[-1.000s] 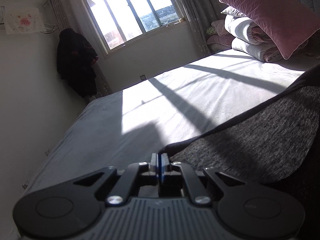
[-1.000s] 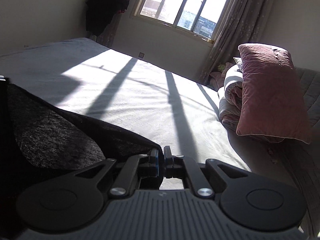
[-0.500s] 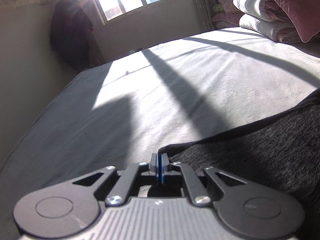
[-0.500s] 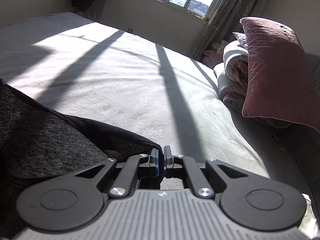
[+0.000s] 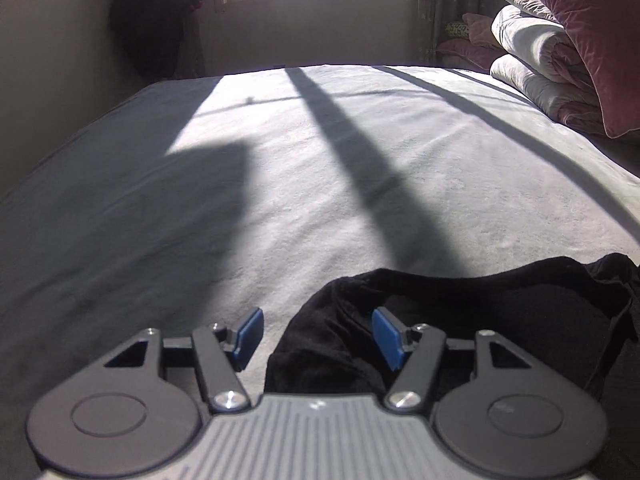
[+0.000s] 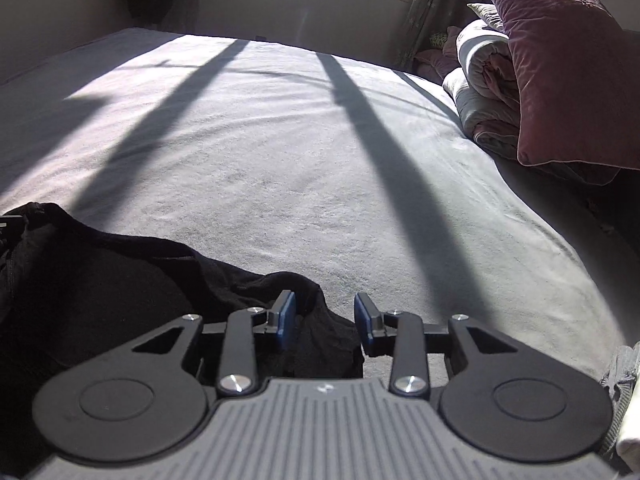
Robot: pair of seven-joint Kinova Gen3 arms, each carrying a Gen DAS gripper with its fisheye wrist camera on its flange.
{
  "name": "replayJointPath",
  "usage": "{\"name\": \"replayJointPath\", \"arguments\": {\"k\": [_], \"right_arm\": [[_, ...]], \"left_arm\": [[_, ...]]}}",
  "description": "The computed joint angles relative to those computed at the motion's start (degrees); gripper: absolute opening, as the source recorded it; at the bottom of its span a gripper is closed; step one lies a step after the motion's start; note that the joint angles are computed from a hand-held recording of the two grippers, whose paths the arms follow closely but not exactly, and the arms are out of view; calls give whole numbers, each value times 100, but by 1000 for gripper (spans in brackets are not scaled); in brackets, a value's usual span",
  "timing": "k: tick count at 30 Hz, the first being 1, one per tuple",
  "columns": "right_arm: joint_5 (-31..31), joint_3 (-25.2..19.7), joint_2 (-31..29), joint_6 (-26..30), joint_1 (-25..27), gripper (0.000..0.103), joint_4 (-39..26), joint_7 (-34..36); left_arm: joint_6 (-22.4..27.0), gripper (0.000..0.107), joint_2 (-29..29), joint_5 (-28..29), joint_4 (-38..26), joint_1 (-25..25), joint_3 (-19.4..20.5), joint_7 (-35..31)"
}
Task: Fold clothes
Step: 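Lower the held garment back onto the bed with both grippers, then open both grippers and release the black T-shirt flat on the bed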
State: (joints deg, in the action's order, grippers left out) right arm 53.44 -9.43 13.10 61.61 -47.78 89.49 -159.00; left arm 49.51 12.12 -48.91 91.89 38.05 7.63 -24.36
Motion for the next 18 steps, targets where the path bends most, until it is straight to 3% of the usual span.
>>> {"name": "replayJointPath", "arguments": {"k": [10, 18], "right_arm": [[-545, -497, -718, 145, -67, 53, 506, -198], [-1377, -1153, -1561, -60, 87, 56, 1088, -861]], "left_arm": [[908, 79, -817, 923, 341, -61, 541, -287], [1074, 82, -1922, 1906, 1138, -398, 1082, -234]]}}
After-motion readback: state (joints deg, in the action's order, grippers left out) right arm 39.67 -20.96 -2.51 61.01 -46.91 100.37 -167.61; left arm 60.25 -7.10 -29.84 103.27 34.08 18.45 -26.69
